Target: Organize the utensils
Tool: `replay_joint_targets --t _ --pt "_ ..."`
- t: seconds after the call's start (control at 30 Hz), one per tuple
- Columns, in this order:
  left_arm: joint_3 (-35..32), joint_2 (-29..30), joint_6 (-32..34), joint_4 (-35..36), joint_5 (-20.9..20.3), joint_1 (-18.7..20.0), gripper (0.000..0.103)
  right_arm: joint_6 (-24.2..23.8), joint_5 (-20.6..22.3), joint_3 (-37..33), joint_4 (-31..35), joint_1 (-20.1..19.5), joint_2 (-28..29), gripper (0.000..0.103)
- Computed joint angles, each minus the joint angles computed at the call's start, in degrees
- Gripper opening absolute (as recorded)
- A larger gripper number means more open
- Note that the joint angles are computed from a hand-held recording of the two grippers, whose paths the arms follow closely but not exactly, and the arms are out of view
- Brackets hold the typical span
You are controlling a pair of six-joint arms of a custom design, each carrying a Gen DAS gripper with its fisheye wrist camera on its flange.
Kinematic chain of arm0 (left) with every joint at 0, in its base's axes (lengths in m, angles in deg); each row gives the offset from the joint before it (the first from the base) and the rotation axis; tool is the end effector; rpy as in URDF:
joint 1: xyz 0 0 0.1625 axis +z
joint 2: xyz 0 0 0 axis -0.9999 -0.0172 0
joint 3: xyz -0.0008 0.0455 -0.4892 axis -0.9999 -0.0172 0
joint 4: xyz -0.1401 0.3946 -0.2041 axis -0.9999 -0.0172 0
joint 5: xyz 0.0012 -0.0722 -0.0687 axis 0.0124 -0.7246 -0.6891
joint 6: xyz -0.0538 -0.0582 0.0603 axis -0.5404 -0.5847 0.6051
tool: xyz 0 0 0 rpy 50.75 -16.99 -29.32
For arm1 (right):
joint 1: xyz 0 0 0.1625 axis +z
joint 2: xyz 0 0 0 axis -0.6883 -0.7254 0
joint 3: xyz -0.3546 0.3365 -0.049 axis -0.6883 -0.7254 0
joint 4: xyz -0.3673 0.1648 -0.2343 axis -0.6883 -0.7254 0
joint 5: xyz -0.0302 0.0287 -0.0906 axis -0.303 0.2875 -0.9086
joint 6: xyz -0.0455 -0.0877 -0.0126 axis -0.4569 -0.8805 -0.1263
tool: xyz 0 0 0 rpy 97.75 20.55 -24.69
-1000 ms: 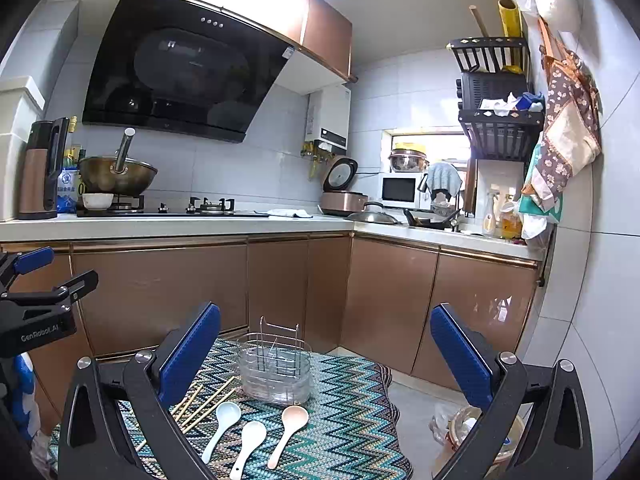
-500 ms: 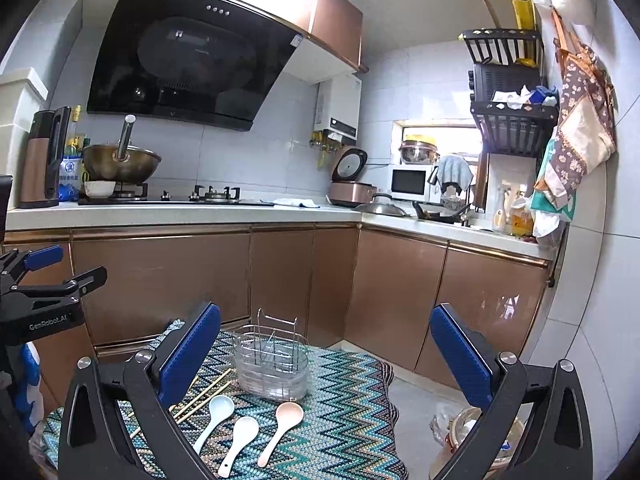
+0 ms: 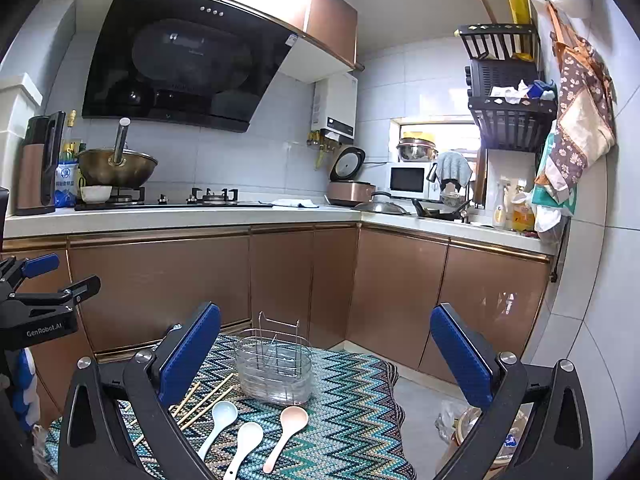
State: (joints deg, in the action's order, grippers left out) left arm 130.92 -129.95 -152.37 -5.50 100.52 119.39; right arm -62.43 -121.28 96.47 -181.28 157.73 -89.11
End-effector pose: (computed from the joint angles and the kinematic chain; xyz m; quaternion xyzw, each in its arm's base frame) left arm -0.5210 -0.5431 0.1804 0.4097 0.7509 -0.4755 0.2055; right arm 0.2310 -0.3715 0.4849 0.1043 -0.6198 0.6316 0.4540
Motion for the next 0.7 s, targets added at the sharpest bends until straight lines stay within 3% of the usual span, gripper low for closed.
replay_joint_targets --t 0.2,0.4,0.53,0.7 --pt "-3.71 0.48 -0.66 3.34 -1.30 1.53 0.088 -1.53 1.42 -1.16 0.15 -0.13 -1.08 0.103" --pt "-7.82 2.03 -5.19 11.35 1.34 3.94 0.088 3.36 2.93 -0.39 5.98 -2.26 -3.77 0.103" --pt "-13.60 6.41 -9.35 21.03 4.07 6.03 0.086 11.98 4.83 1.00 16.59 -5.97 -7.14 0.101" --pt "-22.95 13.72 -13.07 31.84 7.62 8.92 0.086 25.74 11.92 2.34 36.28 -14.40 -12.06 0.087"
